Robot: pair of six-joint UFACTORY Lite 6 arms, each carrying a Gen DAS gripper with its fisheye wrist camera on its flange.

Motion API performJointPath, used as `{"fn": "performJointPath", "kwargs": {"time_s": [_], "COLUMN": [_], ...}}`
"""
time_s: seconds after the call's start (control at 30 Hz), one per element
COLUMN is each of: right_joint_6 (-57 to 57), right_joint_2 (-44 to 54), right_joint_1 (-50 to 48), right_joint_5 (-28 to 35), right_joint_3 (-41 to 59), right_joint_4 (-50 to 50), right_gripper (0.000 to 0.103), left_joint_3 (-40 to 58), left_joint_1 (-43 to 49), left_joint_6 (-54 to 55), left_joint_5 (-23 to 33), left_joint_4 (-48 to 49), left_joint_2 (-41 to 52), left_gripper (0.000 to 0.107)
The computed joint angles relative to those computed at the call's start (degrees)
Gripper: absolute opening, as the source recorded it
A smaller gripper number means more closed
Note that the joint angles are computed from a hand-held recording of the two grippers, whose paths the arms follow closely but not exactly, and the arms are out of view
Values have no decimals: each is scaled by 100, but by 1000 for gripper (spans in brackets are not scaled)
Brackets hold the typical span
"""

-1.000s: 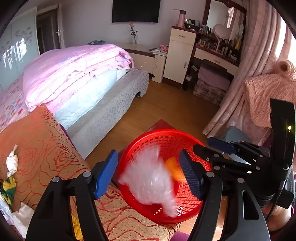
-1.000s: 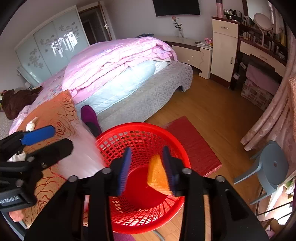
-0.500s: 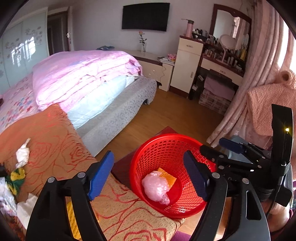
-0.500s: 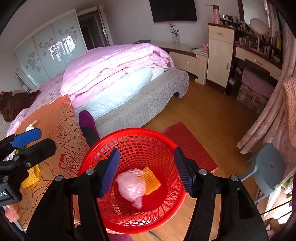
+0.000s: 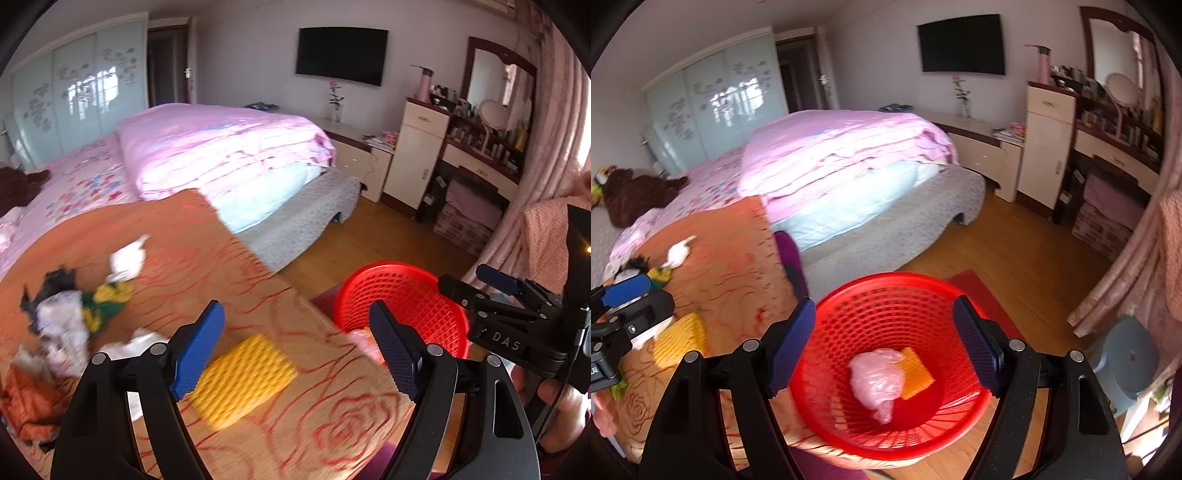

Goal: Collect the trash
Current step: 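Move both open tools back over the table, then grasp the brown cloth with the left tool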

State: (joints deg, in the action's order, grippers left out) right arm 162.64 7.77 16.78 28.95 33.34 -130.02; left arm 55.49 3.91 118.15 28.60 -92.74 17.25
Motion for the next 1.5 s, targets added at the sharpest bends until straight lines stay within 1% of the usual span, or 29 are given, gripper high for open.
{"fn": "performJointPath", "kwargs": {"time_s": [0.13, 0.3, 0.37, 0.5, 0.6, 0.77, 0.9, 1.03, 1.1, 1.2, 1.3, 1.33, 1.37, 1.4, 1.43, 1.5], "right_joint_6": [-205, -424, -472, -548, -519, -340, -262, -209, -205, -179, -173, -174, -160, -153, -167, -178], "right_joint_2": [86, 148, 180, 231, 246, 289, 360, 458, 485, 502, 539, 557, 568, 568, 589, 614], "right_joint_1": [479, 934, 1082, 1269, 1294, 1312, 1310, 1336, 1353, 1364, 1385, 1410, 1396, 1389, 1421, 1413], "right_joint_5": [7, -19, 0, 24, -14, -34, -76, -107, -114, -110, -129, -130, -147, -166, -165, -192], "right_joint_3": [189, 375, 431, 502, 524, 511, 547, 602, 625, 635, 663, 676, 687, 691, 713, 750], "right_joint_4": [244, 448, 523, 614, 583, 438, 375, 331, 324, 319, 349, 377, 355, 342, 374, 356], "right_gripper": [74, 74, 77, 79, 79, 80, 80, 80, 80, 80, 80, 80, 80, 80, 80, 80], "left_joint_3": [-237, -214, -180, 81, 339, 1286, 1731, 1813, 1823, 1922, 1927, 1923, 1969, 2017, 2058, 1989], "left_joint_1": [491, 1147, 1433, 2047, 2425, 3063, 3318, 3355, 3261, 3220, 3160, 3159, 3163, 3161, 3149, 3174], "left_joint_6": [304, -20, -78, -459, -575, -1178, -1361, -1374, -1362, -1457, -1300, -1273, -1281, -1371, -1461, -1247], "left_joint_5": [28, 215, 237, 487, 558, 678, 638, 702, 515, 405, 189, 174, 186, 195, 167, 186], "left_joint_4": [-101, 269, 339, 734, 843, 1268, 1492, 1707, 1733, 1776, 1580, 1552, 1572, 1702, 1806, 1570], "left_joint_2": [-207, -297, -339, -220, -78, 488, 803, 1027, 1160, 1381, 1519, 1547, 1609, 1673, 1731, 1714], "left_gripper": [78, 78, 78, 79, 79, 81, 83, 83, 83, 83, 82, 80, 68, 61, 57, 55]}}
